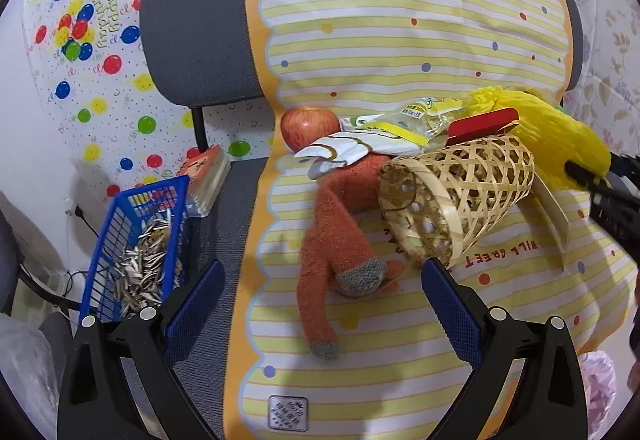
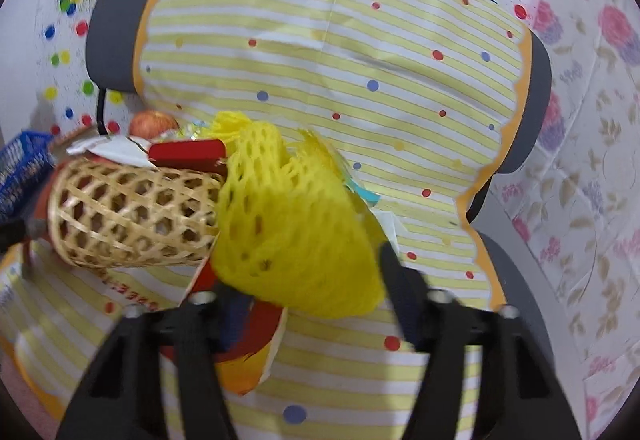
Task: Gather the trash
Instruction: 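Grasp the yellow foam fruit net with the right gripper and lift it, then carry the yellow foam net over the trash bin and open the right gripper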
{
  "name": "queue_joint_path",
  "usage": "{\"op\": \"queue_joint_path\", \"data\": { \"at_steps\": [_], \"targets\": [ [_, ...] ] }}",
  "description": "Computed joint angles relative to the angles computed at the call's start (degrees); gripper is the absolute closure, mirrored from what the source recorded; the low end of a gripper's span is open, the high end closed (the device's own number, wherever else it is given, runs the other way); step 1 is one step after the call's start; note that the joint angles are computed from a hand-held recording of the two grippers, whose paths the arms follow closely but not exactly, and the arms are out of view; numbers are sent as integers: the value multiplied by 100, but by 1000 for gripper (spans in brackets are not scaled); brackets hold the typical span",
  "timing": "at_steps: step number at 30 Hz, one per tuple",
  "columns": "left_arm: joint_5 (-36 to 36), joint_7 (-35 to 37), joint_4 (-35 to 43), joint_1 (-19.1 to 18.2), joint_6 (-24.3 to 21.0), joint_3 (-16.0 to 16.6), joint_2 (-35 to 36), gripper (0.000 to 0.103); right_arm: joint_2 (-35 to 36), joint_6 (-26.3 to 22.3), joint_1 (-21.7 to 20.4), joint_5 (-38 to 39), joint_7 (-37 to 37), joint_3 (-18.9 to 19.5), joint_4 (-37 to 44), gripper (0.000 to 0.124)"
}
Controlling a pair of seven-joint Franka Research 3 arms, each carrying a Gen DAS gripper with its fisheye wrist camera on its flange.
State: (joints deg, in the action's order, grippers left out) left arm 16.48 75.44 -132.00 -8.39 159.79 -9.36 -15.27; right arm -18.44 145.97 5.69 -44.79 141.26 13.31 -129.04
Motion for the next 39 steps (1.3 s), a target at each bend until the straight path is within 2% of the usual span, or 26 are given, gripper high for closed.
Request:
{"op": "queue_joint_path", "data": {
  "at_steps": [2, 4, 8, 12, 14, 17, 21, 24, 26, 27, 29, 32, 35, 38, 39],
  "targets": [
    [87, -22, -95, 62, 78, 8, -118, 6, -343, 88, -109, -142, 338, 15, -169, 109],
    [140, -51, -162, 120, 161, 30, -218, 6, -862, 241, -251, -104, 629, -2, -425, 110],
    [61, -13, -291, 133, 287, 144, -445, 6, -2032, 499, -385, 355, 599, -122, -965, 111],
    [-355, 375, -537, -162, 485, 391, -666, 6, -2985, 447, -184, 1082, 379, -237, -1438, 111],
    [-549, 539, -668, -334, 598, 455, -697, 6, -3343, 129, -268, 1316, 440, -11, -1585, 111],
    [-915, 898, -666, -680, 510, 554, -602, 8, -3759, -117, -381, 1648, 553, 271, -1862, 111],
    [-1231, 1230, -663, -1011, 660, 419, -415, 12, -4048, -260, -524, 2085, 614, 518, -2126, 111],
    [-1622, 1675, -618, -1481, 860, 473, -246, 12, -4259, -345, -667, 2343, 589, 661, -2254, 111],
    [-1887, 1971, -536, -1775, 1056, 487, -76, 24, -4399, -391, -762, 2478, 508, 730, -2318, 111],
    [-1944, 2025, -441, -1821, 1079, 441, 36, 37, -4459, -440, -803, 2537, 454, 758, -2337, 111],
    [-1964, 1944, -139, -1760, 973, 260, 348, 37, -4563, -490, -865, 2658, 381, 779, -2384, 111],
    [-2366, 2065, 290, -1731, 712, 149, 738, 38, -4754, -603, -932, 2792, 290, 810, -2473, 111],
    [-2315, 1905, 706, -1503, 567, -124, 1129, 47, -4872, -676, -951, 2930, 232, 814, -2557, 111],
    [-2235, 1806, 977, -1323, 427, -344, 1371, 73, -4951, -695, -960, 3043, 209, 823, -2629, 111],
    [-2334, 1888, 1042, -1295, 385, -401, 1419, 87, -4959, -696, -977, 3062, 197, 831, -2629, 111]
  ]
}}
